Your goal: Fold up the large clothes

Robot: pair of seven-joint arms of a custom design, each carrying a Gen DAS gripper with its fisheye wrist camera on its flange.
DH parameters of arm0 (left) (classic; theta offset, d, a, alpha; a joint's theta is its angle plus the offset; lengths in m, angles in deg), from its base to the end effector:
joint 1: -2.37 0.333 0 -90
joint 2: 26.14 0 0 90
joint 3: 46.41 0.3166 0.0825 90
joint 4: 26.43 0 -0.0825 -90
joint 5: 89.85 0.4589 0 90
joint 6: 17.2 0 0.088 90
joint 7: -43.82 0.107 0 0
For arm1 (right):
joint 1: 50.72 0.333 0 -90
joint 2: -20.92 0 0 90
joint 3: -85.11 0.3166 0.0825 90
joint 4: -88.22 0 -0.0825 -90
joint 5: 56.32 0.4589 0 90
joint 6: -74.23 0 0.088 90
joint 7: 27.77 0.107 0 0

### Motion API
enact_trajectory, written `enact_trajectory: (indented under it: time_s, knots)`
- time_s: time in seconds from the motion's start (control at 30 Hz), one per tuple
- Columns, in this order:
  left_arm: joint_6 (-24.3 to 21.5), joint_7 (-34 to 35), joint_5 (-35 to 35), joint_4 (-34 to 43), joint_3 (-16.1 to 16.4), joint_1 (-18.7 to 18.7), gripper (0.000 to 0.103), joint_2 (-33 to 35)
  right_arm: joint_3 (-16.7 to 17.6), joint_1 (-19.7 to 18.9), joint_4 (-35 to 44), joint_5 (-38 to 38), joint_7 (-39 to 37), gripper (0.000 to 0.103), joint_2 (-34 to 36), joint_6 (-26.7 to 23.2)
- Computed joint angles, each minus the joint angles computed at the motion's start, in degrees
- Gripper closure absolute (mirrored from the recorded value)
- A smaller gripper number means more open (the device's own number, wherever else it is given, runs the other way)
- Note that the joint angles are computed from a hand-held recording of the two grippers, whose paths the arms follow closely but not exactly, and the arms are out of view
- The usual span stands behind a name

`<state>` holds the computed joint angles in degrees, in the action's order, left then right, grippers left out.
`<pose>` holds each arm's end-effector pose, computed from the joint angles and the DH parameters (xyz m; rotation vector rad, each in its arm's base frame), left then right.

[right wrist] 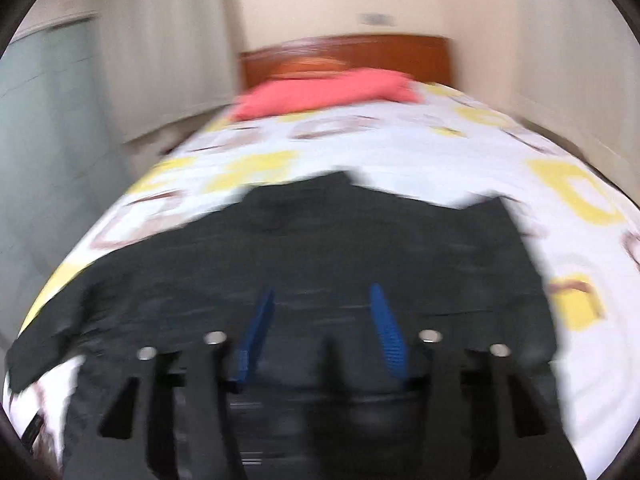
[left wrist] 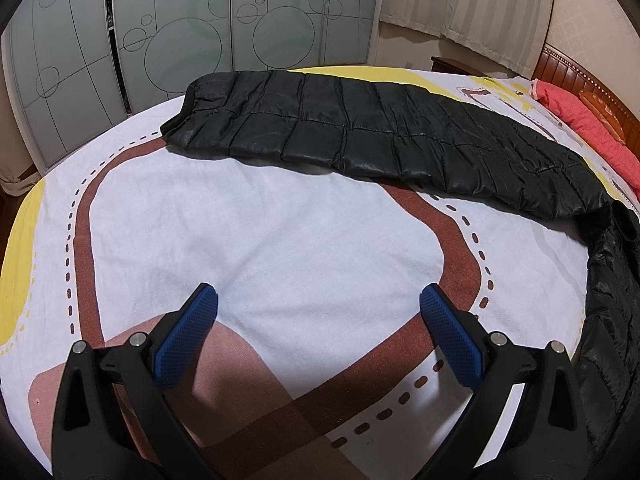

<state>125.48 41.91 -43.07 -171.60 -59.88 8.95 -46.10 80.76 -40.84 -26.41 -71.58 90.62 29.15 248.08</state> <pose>0.5039 -0.0614 0.3797 -2.3359 0.8304 -0.3864 0.6889 0.0887 0.4537 -1.5368 1.7715 -0.6919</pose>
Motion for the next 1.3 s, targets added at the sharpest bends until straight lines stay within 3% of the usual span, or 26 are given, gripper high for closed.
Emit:
enact_trajectory:
  time_s: [0.13, 0.27, 0.33, 0.37, 0.43, 0.57, 0.67, 0.77, 0.87, 0.93, 0.97, 1.0, 1.07, 1.2, 1.27, 1.3]
  knots:
    - [-0.2, 0.13, 0.13, 0.16, 0.04, 0.02, 0.002, 0.19, -5.9, 0.11, 2.16, -8.1, 9.9, 0.056, 2.53, -4.49]
    - [-0.44, 0.36, 0.18, 0.31, 0.16, -0.04, 0.002, 0.42, -1.94, -5.1, 4.21, -0.53, 2.15, 0.056, 6.96, -9.76]
    - [-0.48, 0.32, 0.25, 0.43, 0.18, -0.07, 0.002, 0.58, -3.35, -3.79, 3.78, -3.06, 2.19, 0.056, 6.86, -8.78]
    - [-0.41, 0.23, 0.32, 0.41, 0.2, -0.08, 0.002, 0.59, -3.11, -3.72, 4.17, -2.96, 1.33, 0.056, 6.28, -9.85]
    - [-0.57, 0.26, 0.33, 0.46, 0.21, -0.14, 0.002, 0.62, -1.93, -5.04, 4.18, -0.09, -0.9, 0.055, 5.61, -7.4]
    - [-0.51, 0.24, 0.53, 0.51, 0.35, -0.13, 0.002, 0.74, -6.61, -2.35, 9.46, -5.3, 6.47, 0.055, 9.12, -5.87]
    - [-0.6, 0.21, 0.53, 0.55, 0.34, -0.21, 0.002, 0.78, -1.23, -7.65, 15.6, 3.63, -1.94, 0.052, 14.69, -13.58]
    - [-0.68, 0.12, 0.63, 0.61, 0.32, -0.24, 0.002, 0.82, -2.38, -6.37, 17.41, 3.96, -2.46, 0.051, 15.43, -15.39]
    - [-0.73, 0.15, 0.65, 0.6, 0.37, -0.28, 0.002, 0.81, -3.09, -4.86, 13.53, 3.91, -0.5, 0.051, 11.64, -11.32]
    - [-0.74, 0.14, 0.66, 0.6, 0.38, -0.29, 0.002, 0.82, -4.7, -2.63, 10.16, 0.53, 2.25, 0.04, 9.54, -7.76]
    - [-0.7, 0.19, 0.64, 0.58, 0.43, -0.29, 0.002, 0.82, -3.6, -3.41, 9.38, -1.22, 3.18, 0.037, 9.4, -6.74]
    - [-0.74, 0.15, 0.67, 0.66, 0.38, -0.29, 0.002, 0.89, -4.34, -2.18, 10.6, -0.81, 1.21, 0.035, 10.86, -8.31]
    - [-0.7, 0.13, 0.65, 0.65, 0.41, -0.32, 0.002, 0.9, -8.47, 2.0, 11.89, -8.53, 5.11, 0.035, 12.47, -11.86]
    - [-0.9, 0.04, 0.78, 0.71, 0.34, -0.35, 0.002, 0.92, -12.81, 5.69, 7.63, -20.81, 17.53, 0.035, 7.87, -6.6]
    - [-0.89, -0.05, 0.94, 0.74, 0.36, -0.33, 0.002, 1.0, -11.98, 4.27, 7.46, -22.25, 18.67, 0.035, 7.16, -5.44]
    - [-0.77, -0.08, 0.98, 0.73, 0.41, -0.32, 0.002, 1.03, -9.09, 1.24, 7.97, -18.32, 14.85, 0.035, 7.51, -5.67]
